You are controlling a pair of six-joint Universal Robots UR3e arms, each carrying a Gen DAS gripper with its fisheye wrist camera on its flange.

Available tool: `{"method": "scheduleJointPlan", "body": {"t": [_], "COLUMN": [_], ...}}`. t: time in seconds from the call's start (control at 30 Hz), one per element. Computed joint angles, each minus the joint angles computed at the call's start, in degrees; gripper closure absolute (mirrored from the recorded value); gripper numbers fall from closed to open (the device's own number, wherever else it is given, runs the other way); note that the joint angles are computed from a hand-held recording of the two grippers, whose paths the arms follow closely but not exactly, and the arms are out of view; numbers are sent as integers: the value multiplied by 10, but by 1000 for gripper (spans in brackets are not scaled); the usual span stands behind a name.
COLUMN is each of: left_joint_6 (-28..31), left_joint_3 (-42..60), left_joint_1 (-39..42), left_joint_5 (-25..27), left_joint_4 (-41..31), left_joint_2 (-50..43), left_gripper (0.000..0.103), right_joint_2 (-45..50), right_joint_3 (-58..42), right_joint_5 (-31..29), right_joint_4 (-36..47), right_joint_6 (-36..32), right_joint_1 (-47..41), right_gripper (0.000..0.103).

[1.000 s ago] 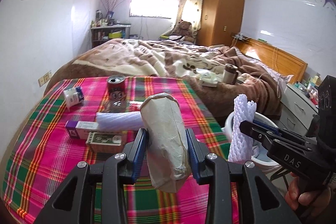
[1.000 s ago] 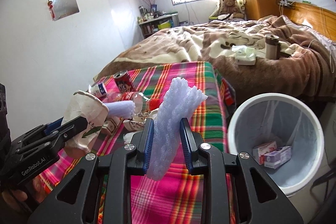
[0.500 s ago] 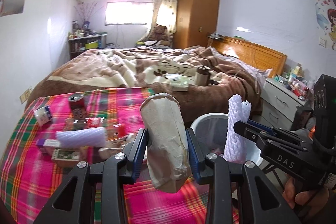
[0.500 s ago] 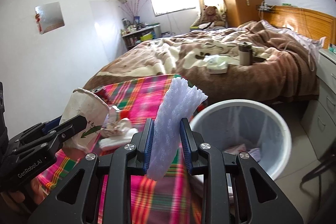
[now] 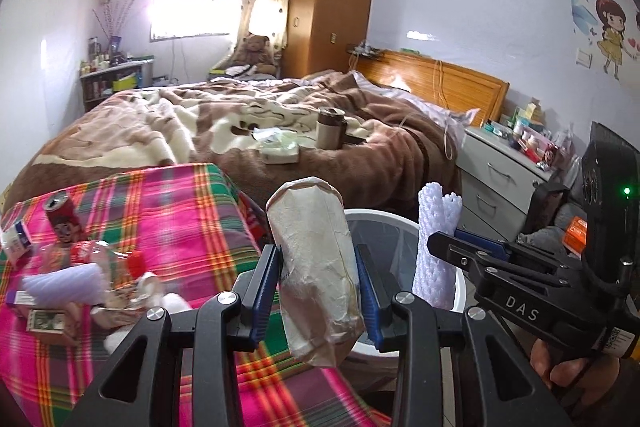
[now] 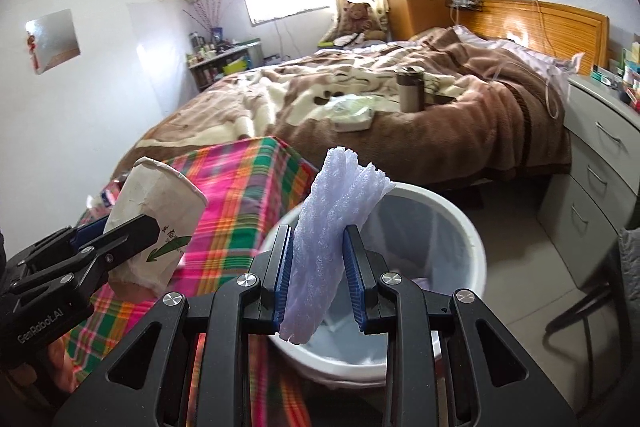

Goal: Collect trash
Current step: 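Move both tools over the wastebasket and release the foam sleeve and paper bag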

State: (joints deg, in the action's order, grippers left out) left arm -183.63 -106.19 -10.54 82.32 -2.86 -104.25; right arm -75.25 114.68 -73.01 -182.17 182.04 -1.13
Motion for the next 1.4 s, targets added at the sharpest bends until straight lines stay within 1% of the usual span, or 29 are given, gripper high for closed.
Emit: {"method": "scheduleJointPlan", "body": {"t": [0.13,0.37,0.43,0.53,0.6,0.67,0.73,0.77,0.8,0.83,0.87,1.1,1.2,1.33,1.4], "left_joint_6": [-6,-5,-1,-4,-4,-4,-4,-5,-5,-5,-5,-3,1,-3,-1], "left_joint_3": [42,117,128,132,139,141,143,142,141,138,132,89,64,24,3], "left_joint_1": [-14,-32,-32,-25,-21,-20,-15,-15,-16,-15,-12,5,10,28,36], "left_joint_5": [-3,0,-2,-10,-16,-18,-26,-22,-16,-15,-19,-32,-23,-34,-25], "left_joint_4": [-5,-37,-49,-45,-52,-54,-55,-54,-52,-49,-47,-33,-23,-7,2], "left_joint_2": [-45,-112,-121,-129,-133,-135,-137,-136,-136,-134,-131,-95,-73,-41,-23], "left_gripper": [65,65,61,58,52,51,51,48,43,41,41,41,40,40,40], "right_joint_2": [9,33,41,46,49,54,55,57,57,59,59,48,45,43,44], "right_joint_3": [-5,-29,-40,-46,-51,-56,-57,-60,-60,-61,-62,-55,-55,-55,-54], "right_joint_5": [-2,-15,-13,-17,-26,-36,-39,-40,-41,-42,-46,-52,-50,-46,-43], "right_joint_4": [15,50,59,69,78,80,83,86,85,85,87,82,81,75,68], "right_joint_6": [-7,-27,-31,-31,-34,-36,-35,-35,-34,-34,-33,-24,-16,-8,-7], "right_joint_1": [-14,-28,-32,-36,-36,-33,-32,-32,-32,-32,-30,-26,-22,-12,-7], "right_gripper": [77,76,76,75,75,72,67,65,58,48,45,44,44,44,44]}}
